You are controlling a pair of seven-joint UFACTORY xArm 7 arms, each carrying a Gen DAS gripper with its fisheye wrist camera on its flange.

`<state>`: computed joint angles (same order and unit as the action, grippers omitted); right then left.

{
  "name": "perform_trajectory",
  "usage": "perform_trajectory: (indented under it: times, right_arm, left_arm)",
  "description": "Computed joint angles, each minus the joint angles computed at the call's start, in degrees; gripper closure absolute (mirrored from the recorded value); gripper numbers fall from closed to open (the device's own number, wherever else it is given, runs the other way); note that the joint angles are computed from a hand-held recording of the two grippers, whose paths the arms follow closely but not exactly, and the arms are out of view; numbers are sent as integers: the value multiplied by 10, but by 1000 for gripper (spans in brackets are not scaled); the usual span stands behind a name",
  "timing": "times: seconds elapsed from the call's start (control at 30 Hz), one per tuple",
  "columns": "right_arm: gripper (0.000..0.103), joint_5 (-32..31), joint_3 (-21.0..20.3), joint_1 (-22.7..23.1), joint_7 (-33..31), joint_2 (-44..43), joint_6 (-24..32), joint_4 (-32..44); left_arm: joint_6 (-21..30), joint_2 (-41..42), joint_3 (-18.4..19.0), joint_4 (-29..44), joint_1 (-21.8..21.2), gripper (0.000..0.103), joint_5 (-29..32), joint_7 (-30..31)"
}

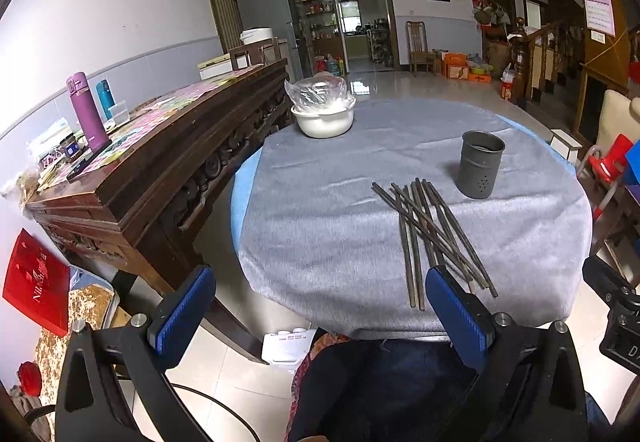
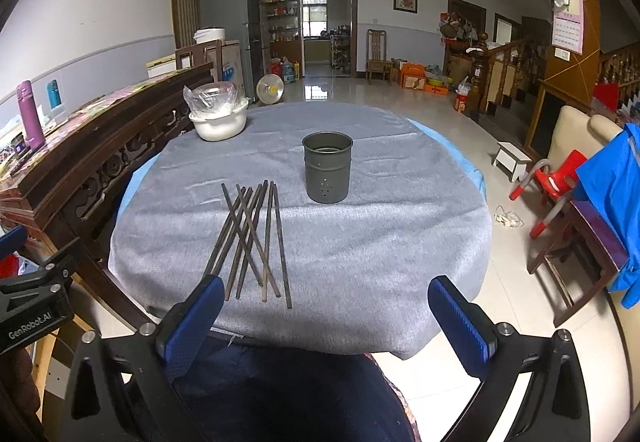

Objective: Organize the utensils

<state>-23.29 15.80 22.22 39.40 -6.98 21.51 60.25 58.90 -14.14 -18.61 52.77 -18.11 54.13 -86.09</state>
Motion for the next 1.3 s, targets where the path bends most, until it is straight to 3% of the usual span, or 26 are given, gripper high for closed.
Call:
perform_trajectory:
  times: [1.3]
  right_arm:
    - [0, 42, -7, 6, -31, 4, 1, -4]
  left_arm:
    - [-8, 5, 4, -4, -3, 0, -21, 13]
